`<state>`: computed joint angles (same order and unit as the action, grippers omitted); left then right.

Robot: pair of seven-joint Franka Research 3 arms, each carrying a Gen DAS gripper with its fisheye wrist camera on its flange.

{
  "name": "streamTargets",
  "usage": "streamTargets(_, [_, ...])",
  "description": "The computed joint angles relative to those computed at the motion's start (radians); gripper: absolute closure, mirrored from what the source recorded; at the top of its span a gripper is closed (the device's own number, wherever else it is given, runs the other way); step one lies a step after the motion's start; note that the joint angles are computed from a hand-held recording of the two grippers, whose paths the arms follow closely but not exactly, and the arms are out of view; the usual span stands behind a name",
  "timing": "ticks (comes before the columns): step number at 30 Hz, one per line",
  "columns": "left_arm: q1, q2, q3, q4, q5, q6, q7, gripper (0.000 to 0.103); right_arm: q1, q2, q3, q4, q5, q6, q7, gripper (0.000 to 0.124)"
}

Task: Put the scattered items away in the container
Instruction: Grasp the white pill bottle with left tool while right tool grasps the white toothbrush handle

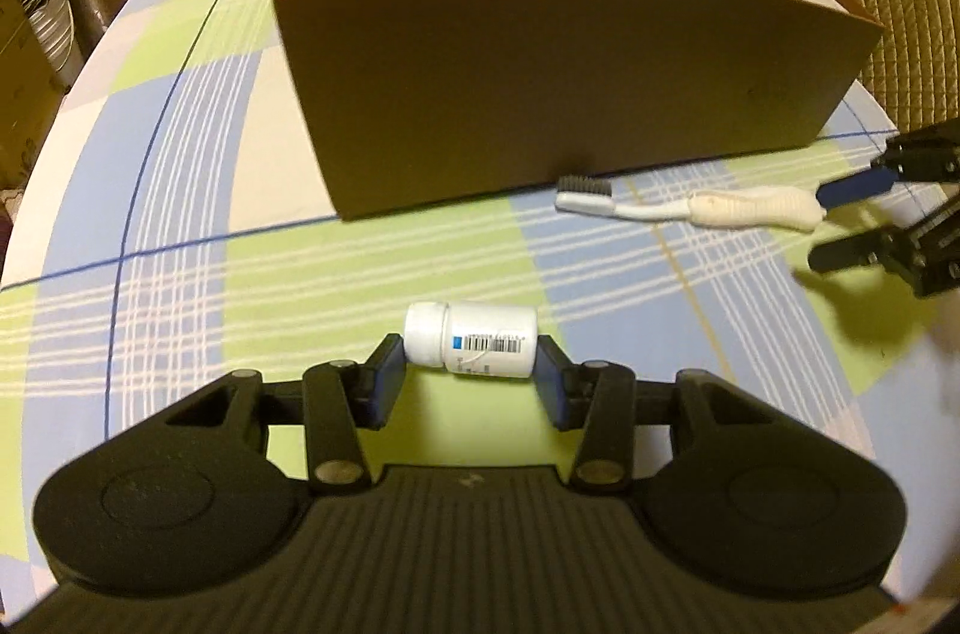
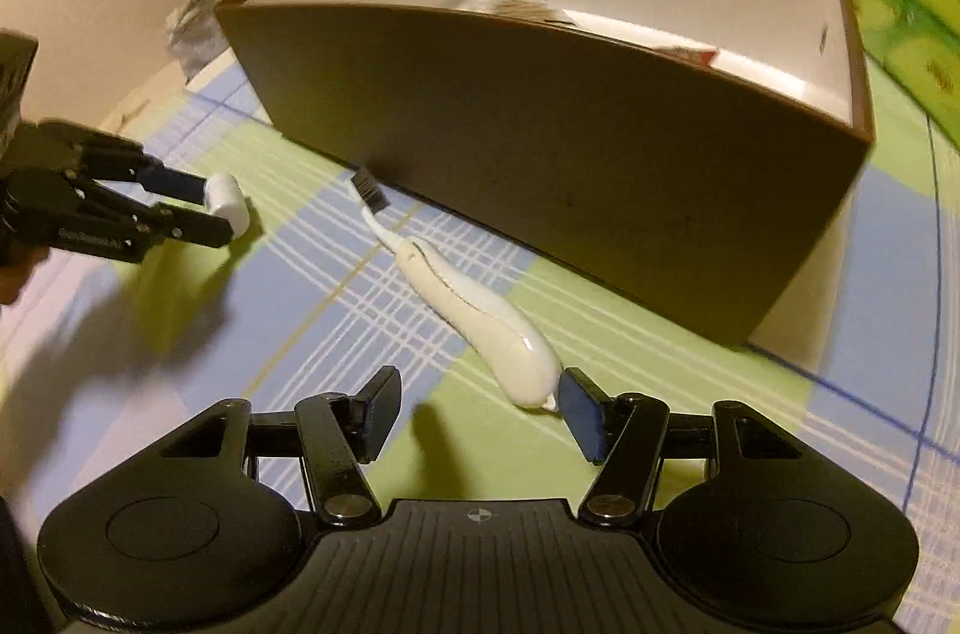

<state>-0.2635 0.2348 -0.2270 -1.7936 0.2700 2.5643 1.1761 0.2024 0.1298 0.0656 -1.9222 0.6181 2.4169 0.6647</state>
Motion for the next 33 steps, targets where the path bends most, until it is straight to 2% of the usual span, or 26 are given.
streamTargets(5, [-0.005, -0.004, 0.004, -0.007, 0.012, -0.009, -0.023, 0.062, 0.010, 0.042, 0.006, 0.022, -0.021, 0.067, 0.049, 0.068])
streamTargets(7, [-0.004, -0.008, 0.004, -0.012, 0.015, -0.005, -0.027, 0.062, 0.013, 0.046, 0.013, 0.023, -0.031, 0.074, 0.039, 0.087])
streamTargets(14, [0.003, -0.029, -0.001, -0.042, -0.002, 0.002, -0.023, 0.062, 0.015, -0.023, 0.020, -0.053, -0.005, 0.040, -0.060, 0.100])
streamTargets(18, [0.009, -0.046, -0.014, -0.065, -0.041, 0.010, 0.014, 0.062, 0.023, -0.081, 0.004, -0.115, -0.031, 0.028, -0.030, 0.100])
streamTargets(24, [0.012, -0.084, -0.040, -0.116, -0.145, 0.019, 0.112, 0.062, 0.022, -0.189, -0.021, -0.203, -0.094, -0.064, 0.022, 0.100])
streamTargets(28, [-0.004, -0.100, -0.035, -0.137, -0.138, 0.019, 0.103, 0.062, 0.032, -0.224, -0.019, -0.247, -0.136, -0.025, 0.069, 0.100])
streamTargets(33, [-0.015, -0.087, -0.013, -0.126, -0.073, 0.025, 0.019, 0.062, 0.049, -0.188, -0.014, -0.220, -0.115, 0.046, 0.104, 0.096])
